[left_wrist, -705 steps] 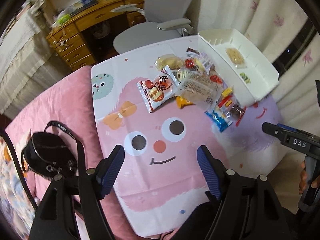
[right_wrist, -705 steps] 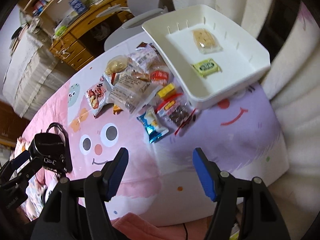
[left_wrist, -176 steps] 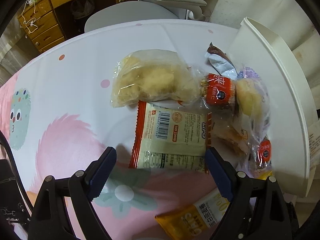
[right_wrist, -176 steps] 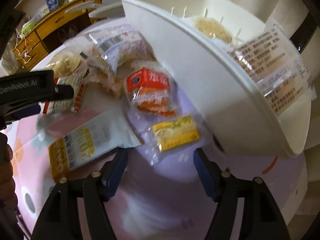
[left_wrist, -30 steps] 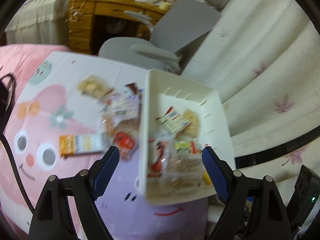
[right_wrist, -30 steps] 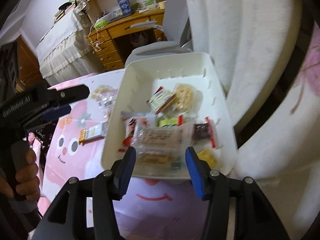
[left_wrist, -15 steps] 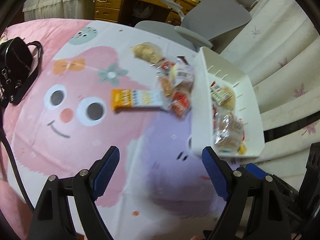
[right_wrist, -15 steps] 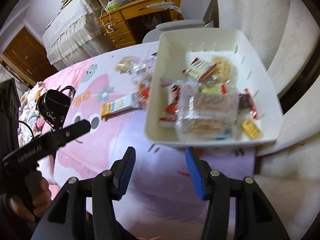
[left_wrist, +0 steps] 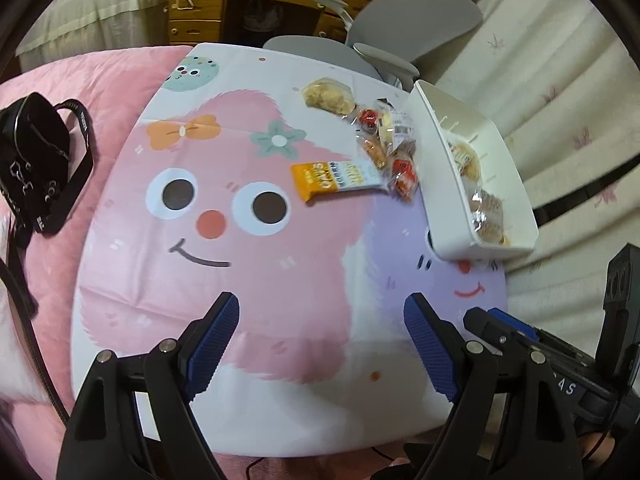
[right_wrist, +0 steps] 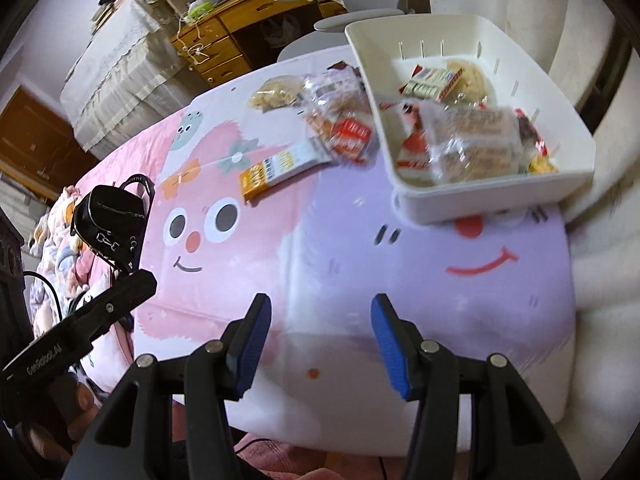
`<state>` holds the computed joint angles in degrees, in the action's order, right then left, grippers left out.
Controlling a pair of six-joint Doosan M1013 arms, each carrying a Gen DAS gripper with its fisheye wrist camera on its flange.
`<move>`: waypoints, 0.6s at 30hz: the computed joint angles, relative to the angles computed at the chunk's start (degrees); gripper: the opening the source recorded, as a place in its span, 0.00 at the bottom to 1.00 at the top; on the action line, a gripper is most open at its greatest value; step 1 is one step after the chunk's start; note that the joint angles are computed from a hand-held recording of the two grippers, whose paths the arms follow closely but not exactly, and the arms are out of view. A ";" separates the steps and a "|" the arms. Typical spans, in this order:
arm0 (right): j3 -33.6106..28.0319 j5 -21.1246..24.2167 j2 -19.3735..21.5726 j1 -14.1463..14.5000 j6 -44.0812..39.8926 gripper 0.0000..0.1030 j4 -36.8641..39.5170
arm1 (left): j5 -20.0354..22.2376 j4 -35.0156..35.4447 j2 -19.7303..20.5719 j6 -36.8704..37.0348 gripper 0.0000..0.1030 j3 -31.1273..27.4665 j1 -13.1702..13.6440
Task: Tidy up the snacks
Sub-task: 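Withdraw both open tools from the tray back toward the snack pile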
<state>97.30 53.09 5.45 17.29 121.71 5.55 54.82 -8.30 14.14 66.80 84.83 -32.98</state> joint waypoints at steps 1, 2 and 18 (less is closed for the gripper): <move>-0.13 -0.29 0.13 0.84 2.31 0.50 -0.84 | 0.21 -0.52 -0.17 1.37 0.81 0.14 0.45; -0.23 -0.57 0.22 1.49 4.20 0.50 -1.54 | 0.40 -1.18 -0.37 3.17 0.81 0.32 0.98; -0.14 -3.88 1.09 8.14 35.89 0.50 -14.53 | 0.43 -4.02 0.94 25.60 0.81 -0.32 5.26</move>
